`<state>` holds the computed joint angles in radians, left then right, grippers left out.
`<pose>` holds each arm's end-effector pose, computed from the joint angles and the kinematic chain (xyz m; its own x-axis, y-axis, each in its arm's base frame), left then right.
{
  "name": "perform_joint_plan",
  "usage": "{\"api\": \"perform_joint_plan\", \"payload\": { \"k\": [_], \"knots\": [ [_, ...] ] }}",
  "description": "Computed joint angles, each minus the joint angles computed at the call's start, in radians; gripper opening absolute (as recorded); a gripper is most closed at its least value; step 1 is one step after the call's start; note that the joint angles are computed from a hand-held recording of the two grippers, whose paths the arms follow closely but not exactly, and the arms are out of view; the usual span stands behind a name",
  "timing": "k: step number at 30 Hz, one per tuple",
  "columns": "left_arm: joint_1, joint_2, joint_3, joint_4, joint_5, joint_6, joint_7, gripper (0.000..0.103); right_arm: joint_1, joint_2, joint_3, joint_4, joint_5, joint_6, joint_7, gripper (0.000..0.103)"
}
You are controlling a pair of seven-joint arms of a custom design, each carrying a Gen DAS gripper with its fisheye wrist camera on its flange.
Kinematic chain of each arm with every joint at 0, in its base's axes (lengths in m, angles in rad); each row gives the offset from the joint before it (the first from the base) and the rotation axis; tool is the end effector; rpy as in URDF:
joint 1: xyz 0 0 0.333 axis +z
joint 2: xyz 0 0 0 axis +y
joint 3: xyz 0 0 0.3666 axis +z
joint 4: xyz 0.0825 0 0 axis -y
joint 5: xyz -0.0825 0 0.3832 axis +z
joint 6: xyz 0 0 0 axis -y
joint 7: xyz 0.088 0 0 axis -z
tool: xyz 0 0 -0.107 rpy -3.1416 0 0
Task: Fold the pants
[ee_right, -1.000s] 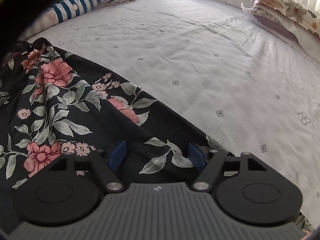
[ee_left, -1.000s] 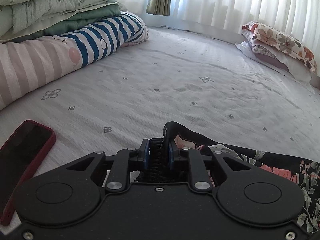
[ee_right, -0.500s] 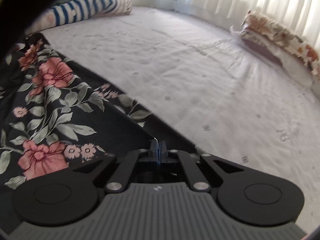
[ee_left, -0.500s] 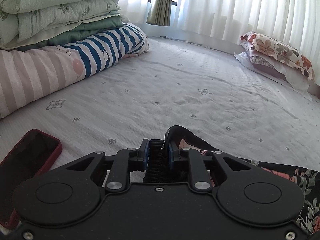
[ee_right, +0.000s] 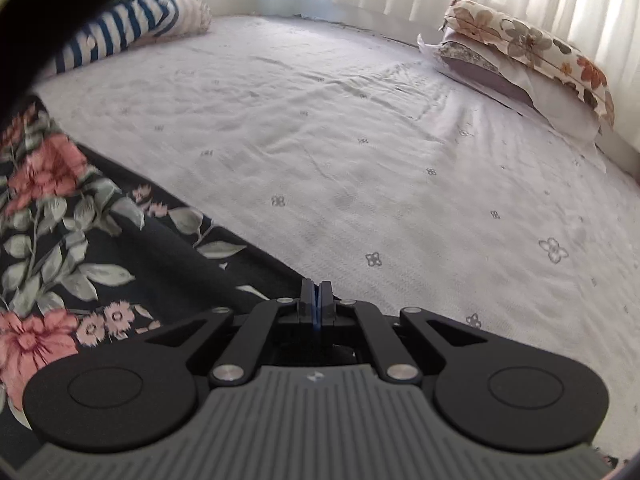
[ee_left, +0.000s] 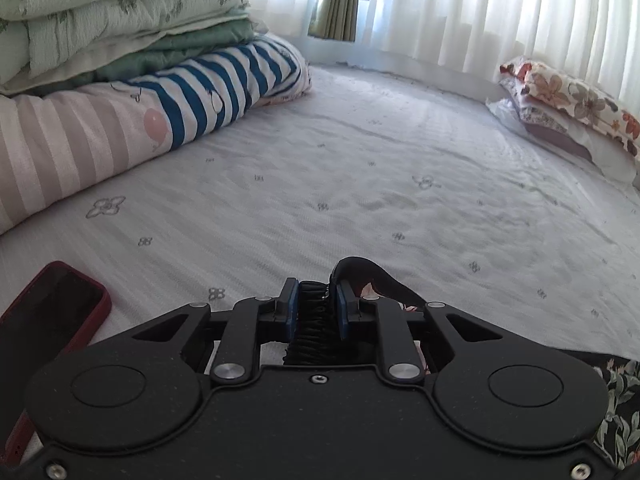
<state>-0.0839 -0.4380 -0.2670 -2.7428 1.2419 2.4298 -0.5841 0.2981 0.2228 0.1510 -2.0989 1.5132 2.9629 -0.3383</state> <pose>0.3414 -0.1211 0.4059 0.7062 -0.6988 0.1138 -0.3574 -0.4906 -0.7947 0.5613 0.1910 0.3907 0.7404 -0.6579 0.1376 -0.3743 -0.5735 -0.7287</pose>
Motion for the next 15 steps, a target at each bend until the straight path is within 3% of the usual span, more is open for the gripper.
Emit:
{"api": "perform_joint_plan", "payload": {
  "k": [1,2,3,4,5,7,12,15],
  "knots": [
    [-0.004,0.002,0.003,0.001,-0.012,-0.001,0.024,0.021,-0.008,-0.009,-0.002,-0.004,0.008,-0.020,0.017,0.015],
    [-0.009,0.002,0.001,0.002,-0.026,-0.009,0.044,0.027,-0.015,-0.019,-0.005,-0.007,0.025,-0.037,0.016,0.033],
    [-0.012,-0.004,-0.002,0.000,-0.033,-0.012,0.053,0.035,-0.022,-0.034,-0.010,-0.017,0.035,-0.061,0.009,0.038],
    [-0.015,-0.017,-0.004,-0.005,-0.036,-0.008,0.050,0.056,-0.027,-0.048,-0.017,-0.027,0.033,-0.080,0.012,0.054],
    [-0.016,-0.035,-0.009,-0.013,-0.032,-0.004,0.029,0.076,-0.037,-0.079,-0.026,-0.052,0.040,-0.107,0.017,0.060],
    [-0.015,-0.081,-0.030,-0.031,-0.008,-0.011,-0.034,0.090,-0.036,-0.094,-0.037,-0.067,0.037,-0.123,0.023,0.063],
    [-0.058,-0.166,-0.072,-0.019,-0.042,-0.056,-0.012,0.090,-0.037,-0.161,-0.063,-0.149,-0.036,-0.118,0.142,0.063],
    [-0.091,-0.135,-0.108,0.032,0.004,-0.025,0.048,0.085,-0.026,-0.183,-0.063,-0.196,-0.087,-0.069,0.188,0.063]
  ]
}}
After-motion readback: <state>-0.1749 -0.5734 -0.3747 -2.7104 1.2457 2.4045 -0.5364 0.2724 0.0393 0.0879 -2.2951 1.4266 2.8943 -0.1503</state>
